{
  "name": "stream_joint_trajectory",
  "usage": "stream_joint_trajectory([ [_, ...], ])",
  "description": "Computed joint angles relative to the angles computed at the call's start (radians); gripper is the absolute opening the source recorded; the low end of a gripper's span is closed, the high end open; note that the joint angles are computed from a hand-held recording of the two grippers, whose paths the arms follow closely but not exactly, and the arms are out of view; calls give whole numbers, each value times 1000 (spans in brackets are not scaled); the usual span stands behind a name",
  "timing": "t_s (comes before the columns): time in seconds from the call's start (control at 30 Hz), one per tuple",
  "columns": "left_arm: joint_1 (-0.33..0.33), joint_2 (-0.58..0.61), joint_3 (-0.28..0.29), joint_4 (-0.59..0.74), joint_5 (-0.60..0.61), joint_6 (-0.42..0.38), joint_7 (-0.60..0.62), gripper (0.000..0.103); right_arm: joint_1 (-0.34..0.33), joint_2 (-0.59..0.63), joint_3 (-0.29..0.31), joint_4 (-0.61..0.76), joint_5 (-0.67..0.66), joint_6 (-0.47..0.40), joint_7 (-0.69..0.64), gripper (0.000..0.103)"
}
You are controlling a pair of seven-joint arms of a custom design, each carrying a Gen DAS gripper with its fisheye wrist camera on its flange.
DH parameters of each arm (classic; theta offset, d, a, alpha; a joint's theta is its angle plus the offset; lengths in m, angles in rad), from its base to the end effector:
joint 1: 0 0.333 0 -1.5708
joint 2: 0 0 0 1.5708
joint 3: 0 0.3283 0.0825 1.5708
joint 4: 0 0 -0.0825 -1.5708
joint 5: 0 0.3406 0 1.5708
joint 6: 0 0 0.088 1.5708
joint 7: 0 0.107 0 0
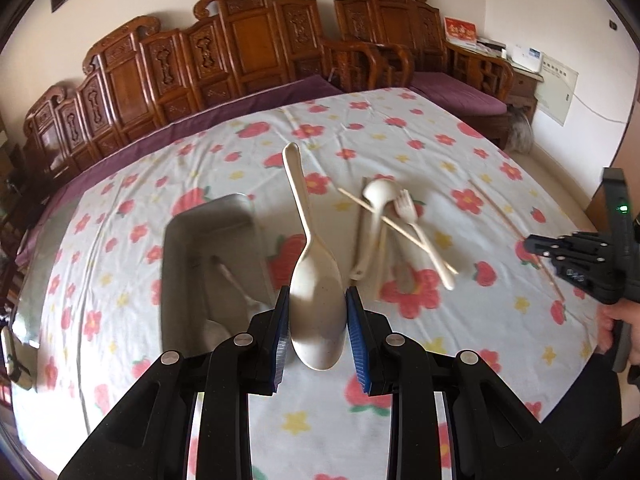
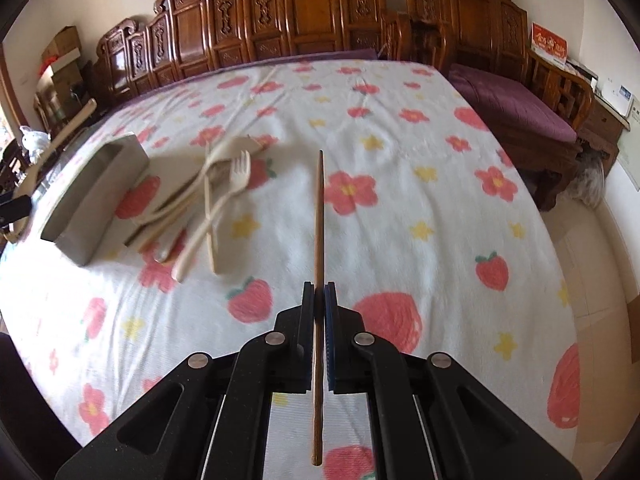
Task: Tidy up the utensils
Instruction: 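Carry the white spoon into the tray and open the left tool while the right carries the chopstick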
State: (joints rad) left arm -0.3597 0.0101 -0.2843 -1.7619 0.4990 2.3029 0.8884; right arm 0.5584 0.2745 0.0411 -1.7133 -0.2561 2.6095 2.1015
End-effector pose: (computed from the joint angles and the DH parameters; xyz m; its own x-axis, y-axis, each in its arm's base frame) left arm 0.4595 -0.3315 0.6282 -0.1630 -0.9823 -0.0923 -0.7576 0.1845 -0.6261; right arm 0.5327 0.3668 0.5279 0.2692 -0.9586 -0.0926 -0.7875 -0.1637 -0.5941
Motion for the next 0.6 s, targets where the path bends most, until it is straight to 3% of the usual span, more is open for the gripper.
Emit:
stream_joint_trajectory([
  [0.27, 52, -60, 30, -87, -24, 82, 34, 25, 25, 22, 12, 104, -8, -9, -18, 6],
  [0.6, 116, -92, 59, -191, -109, 199, 91, 25, 100, 225, 14, 479, 57, -120, -129, 6],
])
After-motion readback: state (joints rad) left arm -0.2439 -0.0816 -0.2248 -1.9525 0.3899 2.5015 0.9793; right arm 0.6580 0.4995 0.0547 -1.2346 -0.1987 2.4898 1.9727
